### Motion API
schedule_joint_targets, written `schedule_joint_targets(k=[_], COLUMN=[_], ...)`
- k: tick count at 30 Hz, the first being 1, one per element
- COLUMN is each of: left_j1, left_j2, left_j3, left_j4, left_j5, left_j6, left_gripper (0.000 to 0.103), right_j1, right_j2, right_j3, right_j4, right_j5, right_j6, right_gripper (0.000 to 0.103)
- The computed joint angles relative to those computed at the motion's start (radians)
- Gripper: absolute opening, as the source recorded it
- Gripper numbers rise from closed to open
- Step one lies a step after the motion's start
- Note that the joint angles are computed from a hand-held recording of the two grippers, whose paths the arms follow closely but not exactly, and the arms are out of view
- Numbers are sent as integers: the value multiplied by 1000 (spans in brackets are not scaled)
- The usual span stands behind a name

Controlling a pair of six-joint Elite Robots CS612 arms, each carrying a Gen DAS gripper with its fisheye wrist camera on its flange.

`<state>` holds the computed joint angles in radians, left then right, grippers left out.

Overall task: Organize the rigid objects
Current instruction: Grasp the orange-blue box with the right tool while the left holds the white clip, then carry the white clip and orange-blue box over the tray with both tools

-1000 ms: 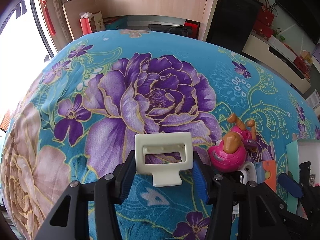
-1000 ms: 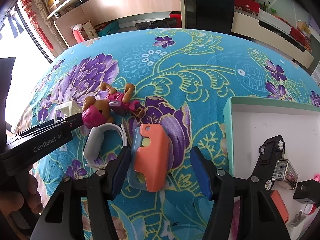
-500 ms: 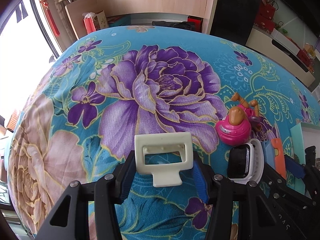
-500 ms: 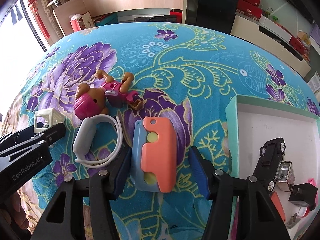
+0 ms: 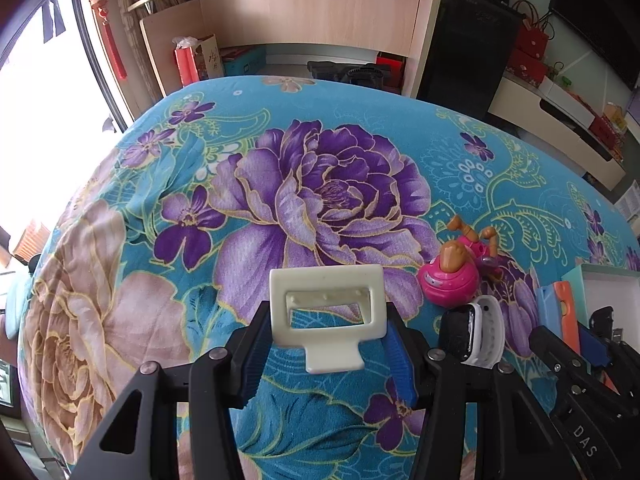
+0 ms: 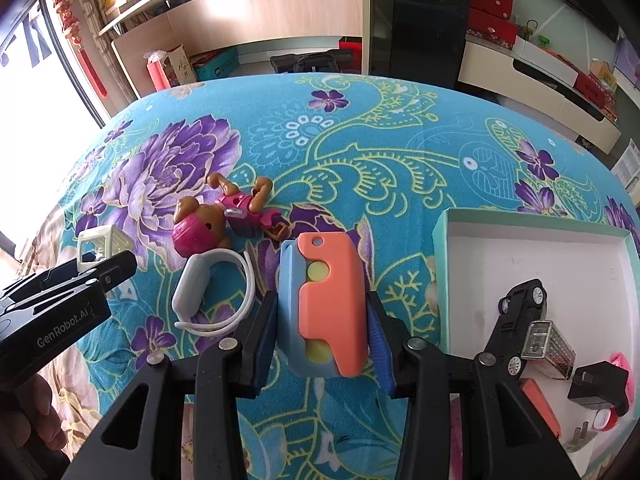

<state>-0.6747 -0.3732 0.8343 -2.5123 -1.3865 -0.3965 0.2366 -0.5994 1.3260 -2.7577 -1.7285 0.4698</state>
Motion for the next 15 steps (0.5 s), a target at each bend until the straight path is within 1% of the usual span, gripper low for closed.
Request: schedule_joint_targets(k=[6,11,15], left_j1=[-13,-31,-50], left_j2=[-25,-42,-48], left_j3=[34,58,63], left_j4=[-70,-136,-166], left_j5=[-4,-29,-59], left_j6=[38,88,141], left_gripper=[56,56,56], right_j1=[-4,-12,-25], right_j2=[-42,-90,-128], right_j3=[61,139,202], right_j4=[-73,-142,-185], right_j5=[-7,-52,-92], right_j6=[6,41,90], right_gripper=[43,43,43])
